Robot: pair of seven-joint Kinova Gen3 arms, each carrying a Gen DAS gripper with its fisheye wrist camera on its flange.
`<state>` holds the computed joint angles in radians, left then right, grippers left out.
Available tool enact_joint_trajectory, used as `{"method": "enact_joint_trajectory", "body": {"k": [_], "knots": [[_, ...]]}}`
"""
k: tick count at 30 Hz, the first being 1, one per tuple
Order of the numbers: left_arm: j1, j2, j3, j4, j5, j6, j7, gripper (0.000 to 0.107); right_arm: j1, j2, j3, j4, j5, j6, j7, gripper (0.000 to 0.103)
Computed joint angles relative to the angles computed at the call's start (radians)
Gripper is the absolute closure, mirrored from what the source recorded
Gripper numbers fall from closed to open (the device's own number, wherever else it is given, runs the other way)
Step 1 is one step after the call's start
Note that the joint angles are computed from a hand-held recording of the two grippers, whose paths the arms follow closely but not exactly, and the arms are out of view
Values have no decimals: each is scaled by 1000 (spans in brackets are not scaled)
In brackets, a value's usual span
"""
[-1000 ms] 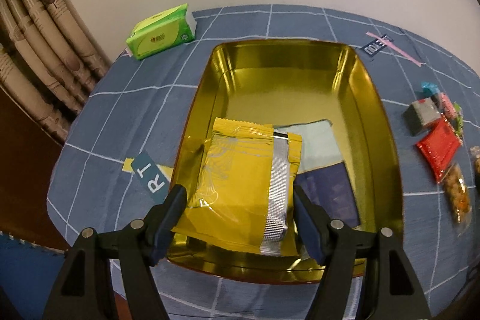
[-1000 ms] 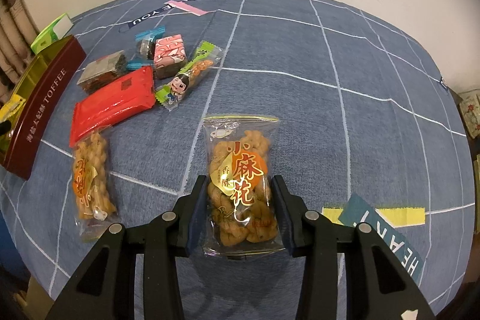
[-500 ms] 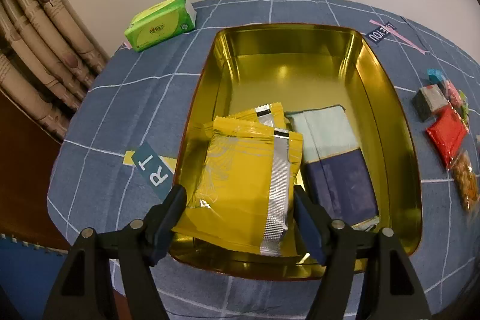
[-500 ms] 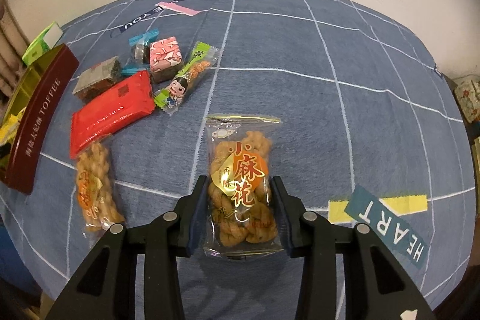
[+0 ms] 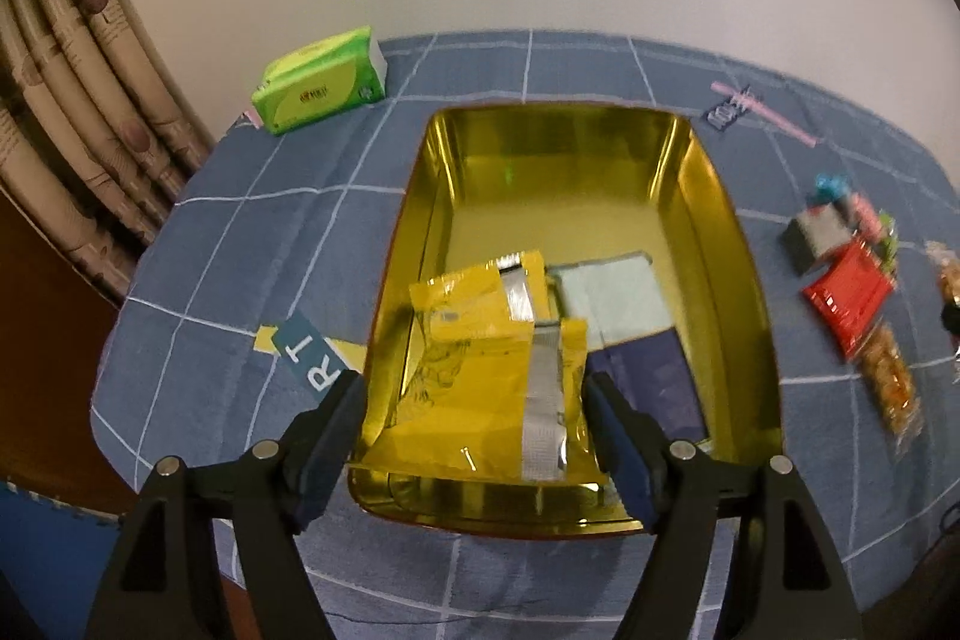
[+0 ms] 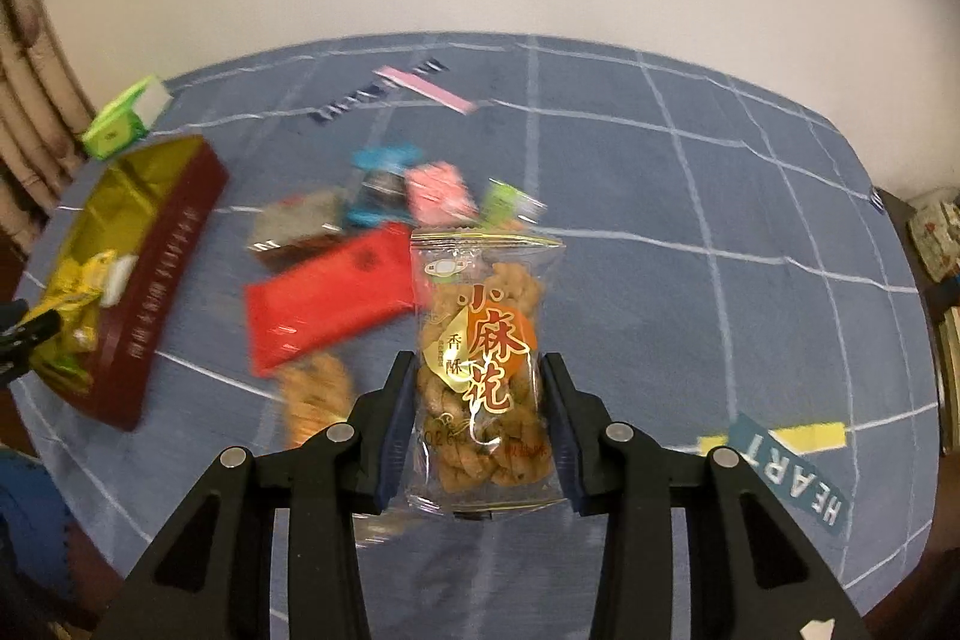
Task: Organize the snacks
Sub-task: 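Carry the dough bag over the tin and lower it with the right gripper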
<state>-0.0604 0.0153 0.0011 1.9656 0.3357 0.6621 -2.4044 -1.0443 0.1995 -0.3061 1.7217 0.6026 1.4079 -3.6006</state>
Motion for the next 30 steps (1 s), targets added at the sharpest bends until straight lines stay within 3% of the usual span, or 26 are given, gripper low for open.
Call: {"method": "enact_joint_trajectory", "body": {"k": [6, 11, 18, 26, 30], "knots": [[-7, 3, -7, -12, -4, 26, -3, 31, -6, 63, 27, -124, 62, -37, 97, 65], [-39, -22, -32, -2, 73, 29, -61, 31, -17, 129, 68, -241, 85, -69, 195, 65], [-69, -48, -67, 21, 74, -27, -57, 31, -39, 232, 135, -391, 71, -135, 318, 65], [-108, -19, -76, 1, -37, -28, 110, 31, -61, 338, 202, -539, 5, -162, 447, 65], [-121, -20, -79, 4, -23, -39, 102, 31, -68, 372, 231, -588, -25, -159, 488, 65]]}}
